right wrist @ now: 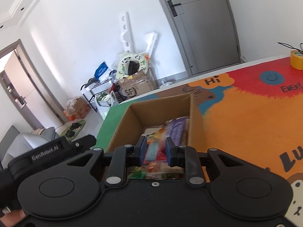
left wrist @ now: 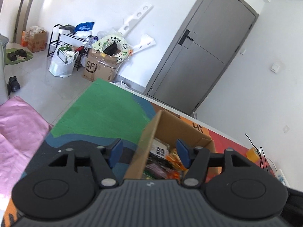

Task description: Organize snacks

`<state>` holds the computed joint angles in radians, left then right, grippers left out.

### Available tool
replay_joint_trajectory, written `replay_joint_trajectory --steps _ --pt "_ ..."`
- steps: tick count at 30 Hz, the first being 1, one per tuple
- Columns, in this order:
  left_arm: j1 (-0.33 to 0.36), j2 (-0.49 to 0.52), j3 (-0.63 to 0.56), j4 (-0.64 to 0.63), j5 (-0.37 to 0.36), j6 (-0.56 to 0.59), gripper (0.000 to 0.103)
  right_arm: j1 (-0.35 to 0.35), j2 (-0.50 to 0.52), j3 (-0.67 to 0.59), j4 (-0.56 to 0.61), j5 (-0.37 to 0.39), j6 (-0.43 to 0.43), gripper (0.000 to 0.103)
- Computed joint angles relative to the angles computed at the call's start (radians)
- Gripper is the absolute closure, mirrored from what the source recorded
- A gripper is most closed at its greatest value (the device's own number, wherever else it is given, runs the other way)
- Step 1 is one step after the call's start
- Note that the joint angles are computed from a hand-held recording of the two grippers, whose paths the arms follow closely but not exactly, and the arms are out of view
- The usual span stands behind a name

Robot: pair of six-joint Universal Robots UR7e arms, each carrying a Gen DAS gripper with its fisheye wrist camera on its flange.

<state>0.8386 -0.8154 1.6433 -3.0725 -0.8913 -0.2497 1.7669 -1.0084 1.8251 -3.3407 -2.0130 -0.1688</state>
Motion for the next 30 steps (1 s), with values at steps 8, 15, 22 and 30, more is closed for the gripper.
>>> replay_joint_trajectory --steps 8,15,22,30 --pt "0.015 -0.03 0.03 -0.005 -0.006 0.003 0.034 0.027 0.023 -0.012 0.021 0.0 -0.028 0.085" --pt "0.018 -0.033 0.029 0.017 -0.016 0.01 0.027 0.025 0.005 0.001 0.02 -0.032 -0.021 0.083" --pt "0.005 -0.026 0.023 0.073 -0.053 0.027 0.022 0.005 -0.047 0.056 0.004 -0.058 0.019 0.077" --pt "-0.025 -0.01 0.024 0.103 -0.074 0.064 0.015 -0.015 -0.124 0.138 -0.048 -0.061 0.029 0.051"
